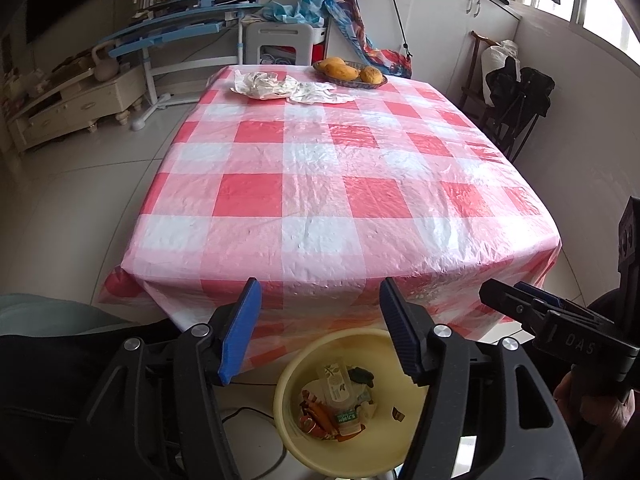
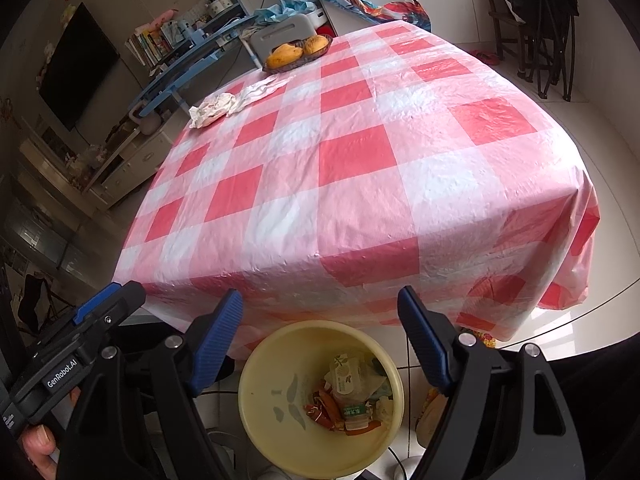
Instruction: Collect trash
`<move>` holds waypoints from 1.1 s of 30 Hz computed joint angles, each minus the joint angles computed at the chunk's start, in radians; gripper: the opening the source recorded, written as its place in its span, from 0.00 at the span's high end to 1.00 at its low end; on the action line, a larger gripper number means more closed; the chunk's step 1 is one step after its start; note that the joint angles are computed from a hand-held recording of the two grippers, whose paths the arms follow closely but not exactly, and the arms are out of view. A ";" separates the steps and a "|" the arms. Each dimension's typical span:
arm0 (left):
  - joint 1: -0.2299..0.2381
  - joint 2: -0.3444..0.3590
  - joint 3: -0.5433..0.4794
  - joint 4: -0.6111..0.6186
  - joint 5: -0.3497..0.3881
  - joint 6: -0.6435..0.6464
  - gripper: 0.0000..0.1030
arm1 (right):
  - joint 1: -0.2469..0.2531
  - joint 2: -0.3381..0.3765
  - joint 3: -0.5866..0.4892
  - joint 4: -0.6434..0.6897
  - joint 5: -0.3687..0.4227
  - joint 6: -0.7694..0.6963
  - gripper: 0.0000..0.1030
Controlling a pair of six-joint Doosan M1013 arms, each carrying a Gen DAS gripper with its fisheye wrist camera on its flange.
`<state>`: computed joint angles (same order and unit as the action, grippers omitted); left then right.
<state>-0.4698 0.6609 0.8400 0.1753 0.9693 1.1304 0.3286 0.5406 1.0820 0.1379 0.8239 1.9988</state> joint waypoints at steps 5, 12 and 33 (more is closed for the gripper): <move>0.000 0.002 -0.003 0.003 0.000 -0.009 0.42 | 0.003 0.002 -0.004 -0.013 0.007 -0.006 0.26; 0.006 0.000 -0.006 0.013 -0.009 -0.045 0.42 | 0.010 0.001 -0.008 -0.046 0.009 -0.005 0.26; 0.087 0.225 -0.481 0.007 0.145 -0.123 0.34 | 0.020 0.252 -0.530 -0.022 0.188 -0.277 0.23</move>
